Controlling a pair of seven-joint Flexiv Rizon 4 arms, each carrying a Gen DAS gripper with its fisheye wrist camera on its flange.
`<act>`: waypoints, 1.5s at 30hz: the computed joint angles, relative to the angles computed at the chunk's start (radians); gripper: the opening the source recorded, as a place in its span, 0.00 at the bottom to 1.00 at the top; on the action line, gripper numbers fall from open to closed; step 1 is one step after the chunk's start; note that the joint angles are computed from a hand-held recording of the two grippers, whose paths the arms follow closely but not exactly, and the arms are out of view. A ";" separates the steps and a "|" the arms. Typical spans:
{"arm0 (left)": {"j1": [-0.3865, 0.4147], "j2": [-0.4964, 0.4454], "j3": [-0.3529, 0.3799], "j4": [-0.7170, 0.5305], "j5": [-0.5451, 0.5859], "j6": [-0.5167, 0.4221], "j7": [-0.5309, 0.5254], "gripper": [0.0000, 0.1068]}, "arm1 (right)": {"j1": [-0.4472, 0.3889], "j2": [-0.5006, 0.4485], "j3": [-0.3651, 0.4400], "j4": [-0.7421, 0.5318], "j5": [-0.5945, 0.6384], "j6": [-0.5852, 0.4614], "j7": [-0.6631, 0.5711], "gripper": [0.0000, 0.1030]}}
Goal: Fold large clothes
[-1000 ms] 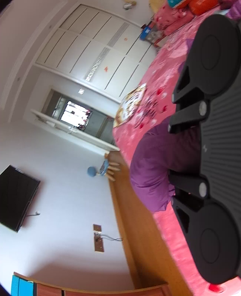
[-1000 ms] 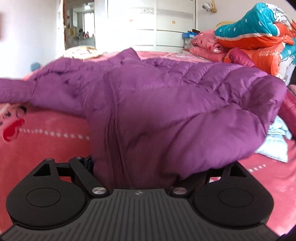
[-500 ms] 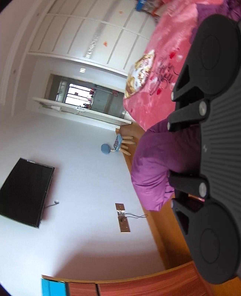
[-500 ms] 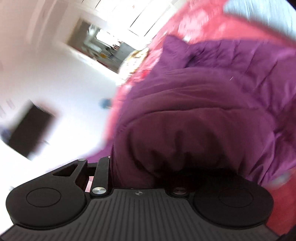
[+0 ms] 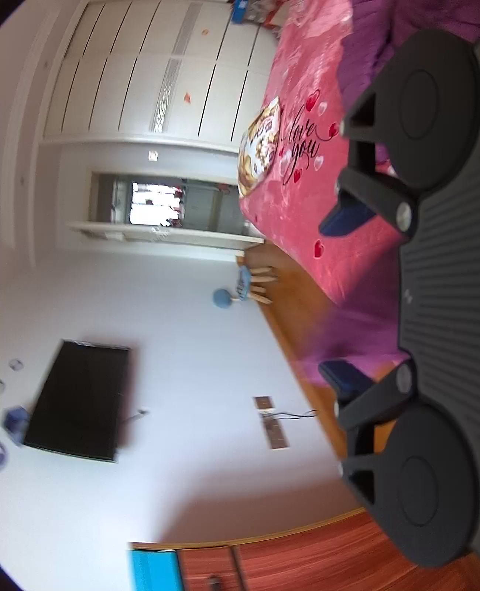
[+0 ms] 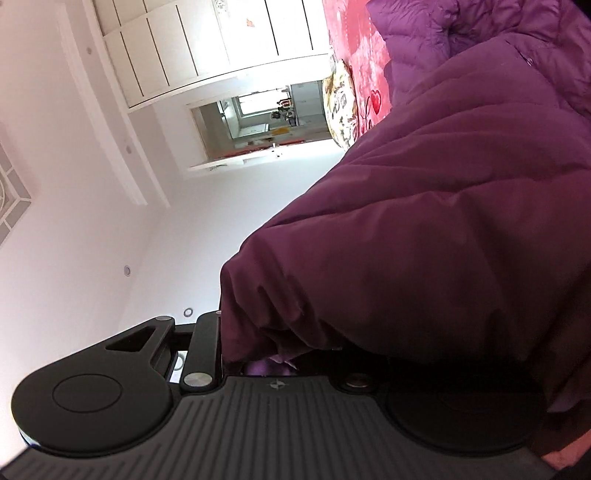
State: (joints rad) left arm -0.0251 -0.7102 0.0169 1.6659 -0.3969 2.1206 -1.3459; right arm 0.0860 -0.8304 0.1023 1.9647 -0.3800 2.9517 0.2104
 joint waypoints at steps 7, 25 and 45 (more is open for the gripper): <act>0.066 0.122 -0.091 0.200 0.219 0.048 -0.052 0.74 | 0.040 0.098 -0.049 0.122 0.028 -0.226 -0.173 0.54; 0.427 0.011 -0.708 0.346 0.829 -0.212 -0.118 0.74 | -0.011 0.263 0.012 0.459 0.141 -0.359 -0.500 1.00; -0.100 -0.086 -0.329 0.205 0.364 -0.174 -0.174 0.71 | 0.634 0.216 -0.468 0.391 0.842 -0.822 -1.323 1.00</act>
